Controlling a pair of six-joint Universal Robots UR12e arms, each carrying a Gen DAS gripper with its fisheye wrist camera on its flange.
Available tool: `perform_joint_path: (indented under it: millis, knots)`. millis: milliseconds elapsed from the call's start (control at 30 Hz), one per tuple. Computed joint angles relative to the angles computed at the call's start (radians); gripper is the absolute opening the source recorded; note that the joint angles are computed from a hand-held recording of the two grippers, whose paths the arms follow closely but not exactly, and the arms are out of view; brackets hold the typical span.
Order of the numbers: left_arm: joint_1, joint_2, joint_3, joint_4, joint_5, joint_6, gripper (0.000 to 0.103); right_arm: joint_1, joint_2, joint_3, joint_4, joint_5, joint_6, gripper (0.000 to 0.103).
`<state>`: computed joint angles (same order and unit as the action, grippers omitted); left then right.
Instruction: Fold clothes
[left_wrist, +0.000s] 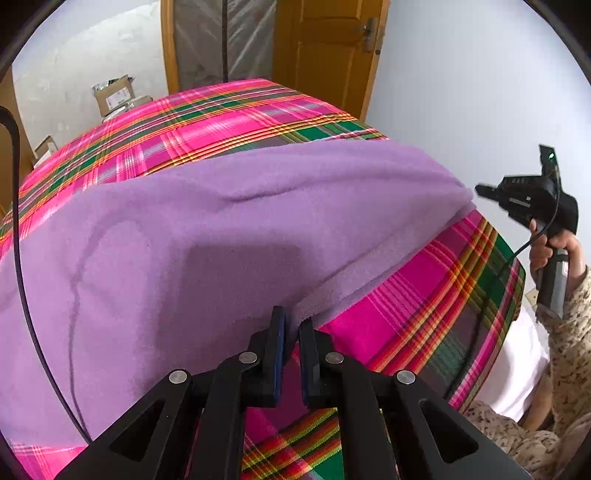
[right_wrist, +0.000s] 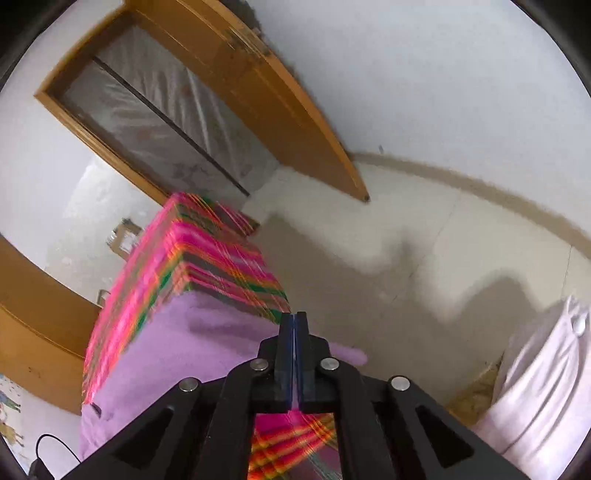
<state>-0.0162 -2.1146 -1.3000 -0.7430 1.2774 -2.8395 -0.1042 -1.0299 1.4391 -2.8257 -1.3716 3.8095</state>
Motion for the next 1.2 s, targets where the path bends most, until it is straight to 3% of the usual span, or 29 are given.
perform_joint_path:
  millis: [100, 200, 267, 467, 567, 667, 767, 900, 1067, 1200]
  knots:
    - [0.000, 0.002, -0.003, -0.002, 0.001, 0.002, 0.007, 0.001, 0.017, -0.035, -0.013, 0.054, -0.052, 0.007]
    - [-0.001, 0.003, -0.003, -0.004, 0.004, 0.006, 0.007, 0.009, 0.052, -0.107, 0.054, 0.104, -0.131, 0.030]
    - [-0.001, 0.004, -0.004, -0.009, 0.003, 0.008, 0.007, 0.015, 0.076, -0.156, 0.104, 0.122, -0.179, 0.036]
    - [-0.001, 0.000, 0.003, -0.014, 0.000, 0.000, 0.007, 0.021, 0.136, -0.269, 0.235, 0.192, -0.249, 0.038]
    - [0.001, -0.001, 0.005, -0.020, -0.009, -0.006, 0.007, 0.024, 0.159, -0.309, 0.286, 0.215, -0.271, 0.038]
    - [0.003, -0.001, 0.005, -0.022, -0.017, -0.010, 0.007, 0.028, 0.166, -0.317, 0.298, 0.197, -0.280, 0.015]
    - [0.004, 0.000, 0.004, -0.022, -0.023, -0.013, 0.007, 0.035, 0.158, -0.309, 0.273, 0.153, -0.294, 0.006]
    - [0.006, -0.001, 0.004, -0.023, -0.028, -0.009, 0.007, 0.042, 0.148, -0.298, 0.222, 0.091, -0.293, 0.005]
    - [0.008, 0.001, -0.001, -0.018, -0.034, -0.009, 0.007, 0.058, 0.166, -0.344, 0.295, 0.028, -0.317, 0.005]
    - [0.009, 0.003, -0.004, -0.014, -0.036, -0.009, 0.007, 0.056, 0.173, -0.352, 0.310, 0.033, -0.295, 0.005]
